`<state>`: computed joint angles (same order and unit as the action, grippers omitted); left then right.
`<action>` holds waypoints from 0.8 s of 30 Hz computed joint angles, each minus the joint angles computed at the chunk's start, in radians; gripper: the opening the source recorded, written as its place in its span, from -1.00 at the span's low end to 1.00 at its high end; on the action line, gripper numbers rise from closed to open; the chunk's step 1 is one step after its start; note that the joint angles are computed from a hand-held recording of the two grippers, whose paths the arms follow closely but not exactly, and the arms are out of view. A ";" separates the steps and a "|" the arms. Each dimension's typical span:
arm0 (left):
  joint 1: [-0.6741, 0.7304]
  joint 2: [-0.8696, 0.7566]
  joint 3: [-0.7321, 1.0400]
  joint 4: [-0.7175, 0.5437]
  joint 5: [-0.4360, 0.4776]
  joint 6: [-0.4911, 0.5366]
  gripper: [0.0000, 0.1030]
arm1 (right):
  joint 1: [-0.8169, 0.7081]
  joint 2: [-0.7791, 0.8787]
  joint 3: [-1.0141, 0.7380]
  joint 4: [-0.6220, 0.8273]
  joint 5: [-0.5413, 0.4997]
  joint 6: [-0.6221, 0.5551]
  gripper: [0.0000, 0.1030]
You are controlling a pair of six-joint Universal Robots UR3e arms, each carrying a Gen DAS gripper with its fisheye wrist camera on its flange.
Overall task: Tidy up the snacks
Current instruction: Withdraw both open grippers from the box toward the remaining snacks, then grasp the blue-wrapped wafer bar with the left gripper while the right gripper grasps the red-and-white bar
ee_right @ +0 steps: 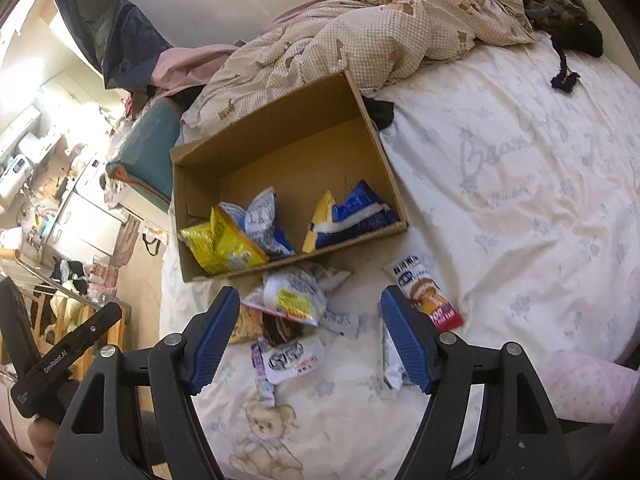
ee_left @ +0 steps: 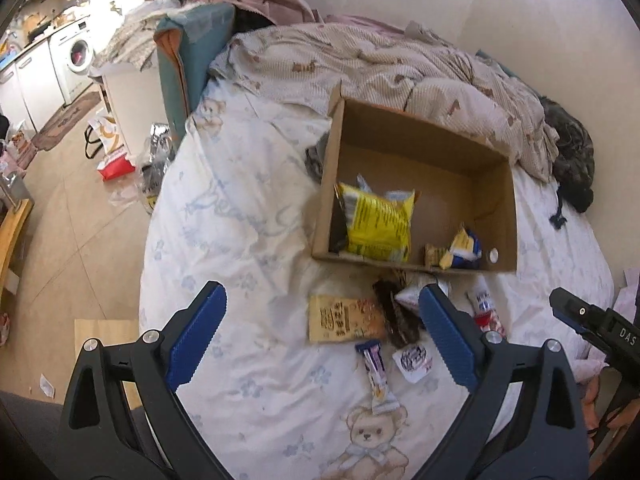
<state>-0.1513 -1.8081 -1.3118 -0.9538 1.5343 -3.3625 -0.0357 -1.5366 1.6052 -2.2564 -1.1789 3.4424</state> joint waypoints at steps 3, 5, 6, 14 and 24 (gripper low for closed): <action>-0.016 -0.003 -0.012 -0.016 -0.005 0.002 0.86 | -0.013 -0.029 0.041 0.003 0.002 0.003 0.54; -0.015 -0.005 -0.019 -0.028 -0.025 -0.007 0.86 | -0.026 -0.046 0.064 0.011 0.004 0.003 0.63; -0.013 -0.008 -0.021 -0.030 -0.034 -0.008 0.86 | -0.032 -0.052 0.072 0.013 0.006 0.001 0.68; -0.035 -0.044 -0.001 -0.025 0.015 -0.029 1.00 | -0.070 -0.044 0.081 0.096 -0.018 0.002 0.81; -0.009 -0.128 0.036 -0.161 0.033 -0.147 1.00 | -0.114 0.011 0.076 0.159 0.015 0.054 0.82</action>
